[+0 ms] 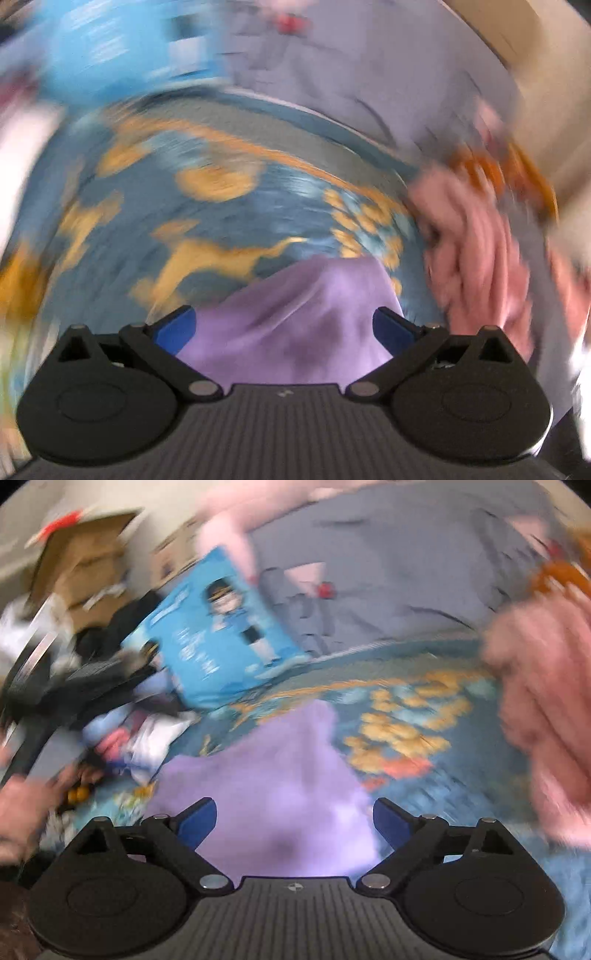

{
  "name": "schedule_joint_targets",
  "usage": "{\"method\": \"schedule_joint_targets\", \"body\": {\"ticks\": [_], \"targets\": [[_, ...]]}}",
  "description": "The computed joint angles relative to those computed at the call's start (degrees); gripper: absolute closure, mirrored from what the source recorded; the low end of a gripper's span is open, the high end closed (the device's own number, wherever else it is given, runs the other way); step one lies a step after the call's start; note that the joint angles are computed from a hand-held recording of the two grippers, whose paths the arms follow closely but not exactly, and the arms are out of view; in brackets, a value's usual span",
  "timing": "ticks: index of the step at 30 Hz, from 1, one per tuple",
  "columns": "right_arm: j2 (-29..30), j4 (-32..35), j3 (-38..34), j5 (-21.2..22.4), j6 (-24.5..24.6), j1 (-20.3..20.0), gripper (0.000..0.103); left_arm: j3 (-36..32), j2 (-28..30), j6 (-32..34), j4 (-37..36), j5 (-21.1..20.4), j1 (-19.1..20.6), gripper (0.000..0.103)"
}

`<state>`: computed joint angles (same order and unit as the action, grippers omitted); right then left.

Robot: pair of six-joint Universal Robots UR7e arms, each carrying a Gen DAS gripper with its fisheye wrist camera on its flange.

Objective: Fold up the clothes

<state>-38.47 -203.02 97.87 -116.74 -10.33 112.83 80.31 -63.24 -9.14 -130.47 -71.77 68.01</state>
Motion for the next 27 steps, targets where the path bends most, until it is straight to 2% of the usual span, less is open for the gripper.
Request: {"method": "schedule_joint_targets", "body": {"ticks": [3, 5, 7, 10, 13, 16, 20, 24, 27], "targets": [[-2.97, -1.43, 4.48, 3.55, 5.9, -1.94, 0.011, 4.83, -4.91, -12.03, 0.61, -3.78, 2.76, 0.0], [-4.71, -1.58, 6.66, 9.9, 10.46, -4.0, 0.011, 5.84, -6.12, -17.97, 3.01, -6.67, 5.06, 0.0], [-5.78, -0.05, 6.73, 14.91, 12.51, -5.58, 0.011, 6.39, -6.4, -22.56, 3.87, -9.81, 7.12, 0.0], [-6.59, 7.01, 3.53, 19.62, 11.38, -6.96, 0.009, 6.37, -5.46, -26.57, 2.77, -13.79, 9.64, 0.0], [-6.76, 18.64, -2.04, 20.32, 9.49, -7.91, 0.009, 5.84, -3.94, -29.92, 1.86, -17.59, 11.67, 0.0], [-5.98, 32.59, -9.03, 20.93, 8.09, -9.28, 0.009, 4.82, -2.12, -31.11, 1.13, -22.96, 13.67, 0.0], [-3.51, 41.53, -15.84, 21.06, 8.55, -10.52, 0.009, 3.27, -0.05, -29.99, -1.07, -24.88, 14.24, 0.0], [-1.42, 47.13, -19.85, 24.95, 10.27, -12.17, 0.008, 0.74, 2.7, -29.22, -2.02, -25.07, 14.31, 0.0], [-0.54, 44.96, -19.94, 27.68, 9.19, -12.92, 0.005, -0.29, 3.62, -27.74, -1.21, -25.36, 14.29, 0.0]]}}
